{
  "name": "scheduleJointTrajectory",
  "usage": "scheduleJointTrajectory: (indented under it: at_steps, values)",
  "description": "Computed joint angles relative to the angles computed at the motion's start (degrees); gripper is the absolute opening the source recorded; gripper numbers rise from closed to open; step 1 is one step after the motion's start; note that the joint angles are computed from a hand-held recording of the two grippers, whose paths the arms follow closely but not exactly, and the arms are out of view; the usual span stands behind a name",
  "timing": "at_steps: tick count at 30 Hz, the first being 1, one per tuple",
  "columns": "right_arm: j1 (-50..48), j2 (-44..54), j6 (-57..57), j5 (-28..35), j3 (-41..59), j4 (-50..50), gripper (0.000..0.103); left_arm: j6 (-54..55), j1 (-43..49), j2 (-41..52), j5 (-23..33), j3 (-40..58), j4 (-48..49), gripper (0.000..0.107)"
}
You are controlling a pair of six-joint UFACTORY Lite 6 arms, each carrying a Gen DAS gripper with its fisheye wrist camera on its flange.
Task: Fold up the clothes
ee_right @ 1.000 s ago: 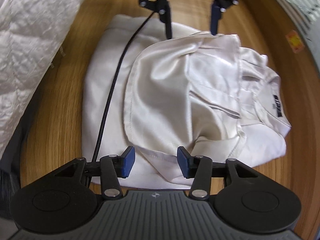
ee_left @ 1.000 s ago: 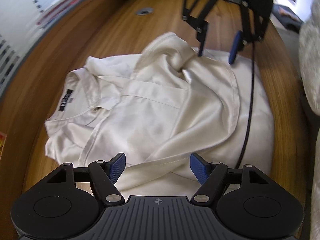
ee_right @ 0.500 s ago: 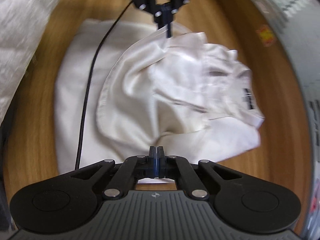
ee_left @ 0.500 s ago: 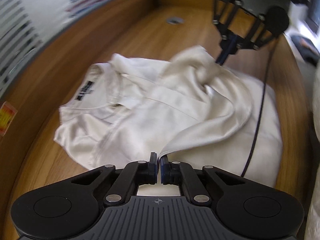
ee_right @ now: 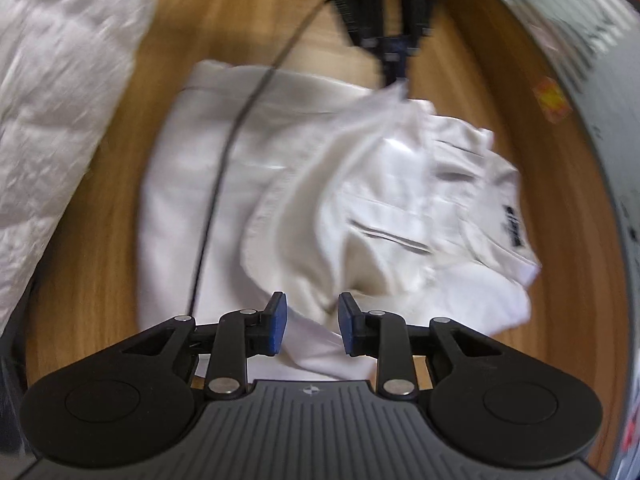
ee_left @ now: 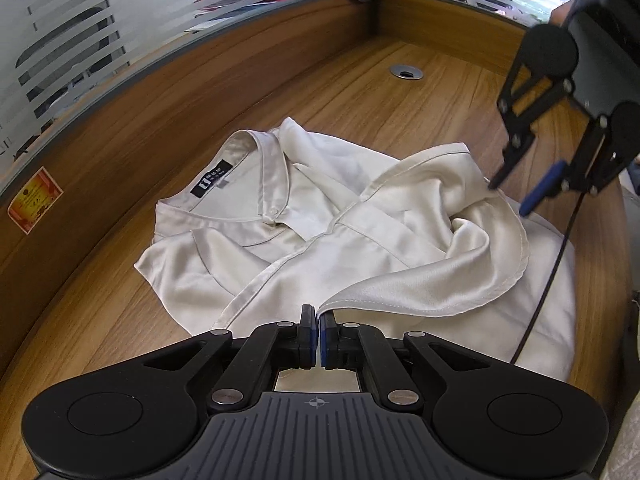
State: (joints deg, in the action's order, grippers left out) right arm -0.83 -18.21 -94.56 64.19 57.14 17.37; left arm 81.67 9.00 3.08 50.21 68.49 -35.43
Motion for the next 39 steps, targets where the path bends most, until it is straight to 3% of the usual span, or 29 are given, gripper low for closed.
scheduleJointTrajectory:
  at_steps: [4,7,8,9,12,18,27,31,36,39]
  values:
    - [3.48,1.20,0.60,-0.30,-1.68,-2.55,0.043,-0.43,-0.06,-0.20,-0.80,-0.21,0.20,0.005]
    - [4.92,1.73,1.07,-0.93,-2.85,-4.18,0.042,-0.87,0.38,0.34,-0.85,0.29,-0.35,0.005]
    - [5.40,1.93,1.24,-1.15,-3.23,-4.72,0.034,-0.97,0.55,0.49,-0.84,0.43,-0.56,0.005]
    - [5.41,1.95,1.37,-1.59,-3.36,-5.08,0.015,-1.03,0.75,0.59,-0.78,0.54,-0.77,0.005]
    - [3.61,2.35,1.78,-1.68,-1.61,-5.05,0.001,-1.15,1.28,0.68,-0.66,0.69,-1.31,0.005]
    - [-0.34,5.41,3.55,-5.86,6.44,-4.57,0.000,-2.61,2.20,1.92,-0.05,2.71,-2.67,0.004]
    - [-1.86,22.09,9.90,-13.32,19.54,-7.13,0.001,-15.12,0.50,9.72,-2.62,10.37,1.97,0.005]
    - [-2.71,24.63,13.19,-16.60,18.55,-8.18,0.003,-19.84,0.17,12.86,-3.38,12.88,3.84,0.010]
    - [-4.60,19.98,16.21,-21.11,12.69,-7.25,0.005,-22.04,2.36,13.77,-1.76,14.86,1.16,0.013]
    - [-6.28,18.81,17.77,-19.61,13.57,-4.66,0.006,-22.18,3.84,12.90,-0.08,15.13,0.36,0.013]
